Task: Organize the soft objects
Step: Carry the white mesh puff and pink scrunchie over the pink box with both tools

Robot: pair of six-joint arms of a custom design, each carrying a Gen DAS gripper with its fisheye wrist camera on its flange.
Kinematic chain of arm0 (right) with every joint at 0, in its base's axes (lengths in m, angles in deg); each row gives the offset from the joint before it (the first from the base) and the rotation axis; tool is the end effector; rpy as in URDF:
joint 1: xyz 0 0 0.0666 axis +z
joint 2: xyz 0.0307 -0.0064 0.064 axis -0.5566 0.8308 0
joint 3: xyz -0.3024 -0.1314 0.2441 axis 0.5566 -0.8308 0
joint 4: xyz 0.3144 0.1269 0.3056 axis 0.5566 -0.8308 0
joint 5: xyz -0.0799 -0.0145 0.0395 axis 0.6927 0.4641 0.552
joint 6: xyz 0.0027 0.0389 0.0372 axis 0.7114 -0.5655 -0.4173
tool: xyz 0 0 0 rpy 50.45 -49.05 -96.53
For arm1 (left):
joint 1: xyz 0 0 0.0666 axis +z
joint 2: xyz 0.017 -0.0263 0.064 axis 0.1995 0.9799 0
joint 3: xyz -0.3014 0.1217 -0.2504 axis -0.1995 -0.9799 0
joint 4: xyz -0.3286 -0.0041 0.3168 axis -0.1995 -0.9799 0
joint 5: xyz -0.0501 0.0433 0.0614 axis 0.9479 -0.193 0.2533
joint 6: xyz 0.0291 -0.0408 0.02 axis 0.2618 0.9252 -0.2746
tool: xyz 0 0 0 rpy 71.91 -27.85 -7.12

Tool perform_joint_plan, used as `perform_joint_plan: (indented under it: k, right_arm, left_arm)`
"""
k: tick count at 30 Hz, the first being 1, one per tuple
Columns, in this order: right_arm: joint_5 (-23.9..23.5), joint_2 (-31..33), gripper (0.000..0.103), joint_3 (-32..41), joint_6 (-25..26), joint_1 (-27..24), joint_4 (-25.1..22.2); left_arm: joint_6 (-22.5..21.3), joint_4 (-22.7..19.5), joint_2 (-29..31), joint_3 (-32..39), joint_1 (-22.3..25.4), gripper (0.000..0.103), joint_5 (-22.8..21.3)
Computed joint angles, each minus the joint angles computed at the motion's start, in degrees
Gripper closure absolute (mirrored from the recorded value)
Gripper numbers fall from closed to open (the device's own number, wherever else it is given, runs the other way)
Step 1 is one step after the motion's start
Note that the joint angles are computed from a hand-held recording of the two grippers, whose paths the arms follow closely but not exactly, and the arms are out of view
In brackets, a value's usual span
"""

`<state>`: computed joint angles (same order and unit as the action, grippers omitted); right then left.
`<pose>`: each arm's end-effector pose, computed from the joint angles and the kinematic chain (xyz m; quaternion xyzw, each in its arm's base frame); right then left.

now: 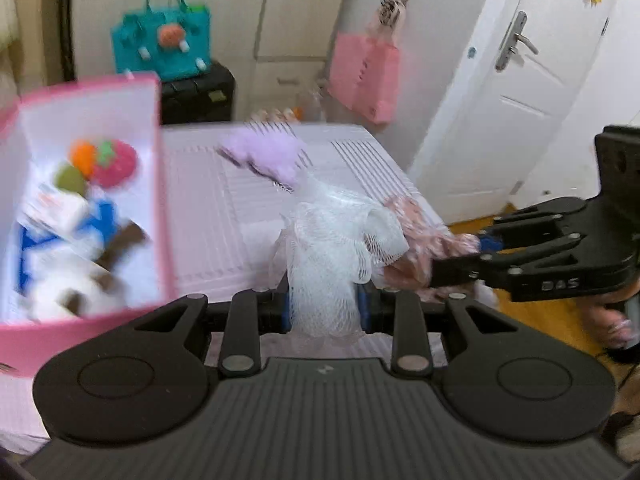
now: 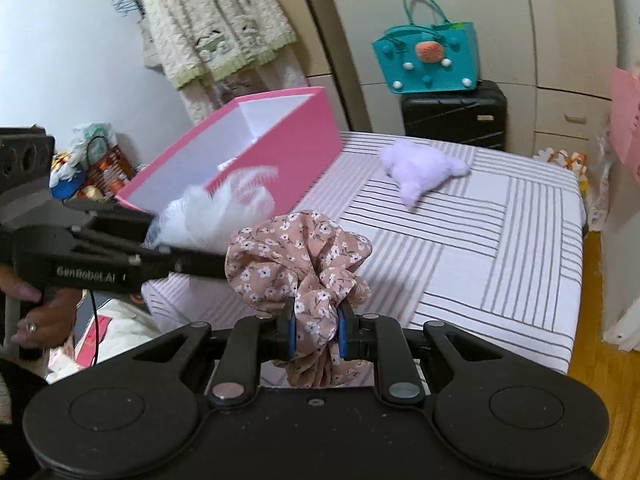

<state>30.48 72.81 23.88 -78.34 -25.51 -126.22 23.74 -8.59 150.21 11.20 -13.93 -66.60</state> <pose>0.6632 0.1142 0.3807 -0.2127 0.8922 0.2411 0.3171 0.6347 -0.3071 0.4036 0.1472 0.9035 -0.1738 0.3630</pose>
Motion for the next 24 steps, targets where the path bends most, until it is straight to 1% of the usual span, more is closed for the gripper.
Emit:
perform_joint_plan:
  k: [2, 6, 8, 9, 10, 11, 14, 19, 24]
  right_arm:
    - [-0.45, 0.21, 0.081, 1.23, 0.23, 0.26, -1.28]
    - [-0.97, 0.84, 0.081, 4.14, 0.59, 1.15, -3.81]
    - [-1.33, 1.19, 0.081, 5.69, 1.15, 1.68, -5.31]
    - [-1.48, 1.47, 0.081, 6.69, 1.62, 2.03, -6.31]
    - [-1.61, 1.70, 0.081, 7.53, 2.14, 2.27, -7.07]
    - [-1.69, 1.88, 0.081, 8.37, 2.80, 2.64, -7.79]
    - [-1.91, 1.54, 0.081, 9.23, 3.42, 3.89, -6.73]
    - [-3.21, 2.60, 0.081, 12.44, 4.11, 5.77, -5.25]
    - [-4.46, 5.54, 0.081, 18.26, 4.70, 7.65, -5.49]
  left_arm:
    - [-1.36, -0.58, -1.26, -0.40, 0.43, 0.074, 0.00]
    - [-2.87, -4.24, -2.53, 0.67, 1.70, 0.074, 2.25]
    - [-4.27, -5.63, -3.28, 1.01, 2.24, 0.074, 2.26]
    - [-4.95, -5.66, -3.77, 0.89, 2.51, 0.074, 2.11]
    - [-5.52, -4.93, -4.44, 0.43, 2.76, 0.074, 1.84]
    - [-5.82, -3.08, -5.41, -0.46, 3.00, 0.074, 1.02]
    - [-7.44, 1.65, -7.61, -2.56, 3.70, 0.074, -1.77]
    - [-6.61, 3.56, -8.14, -2.11, 5.48, 0.074, -0.60]
    - [-6.35, 6.67, -8.81, -2.38, 7.20, 0.074, -1.72]
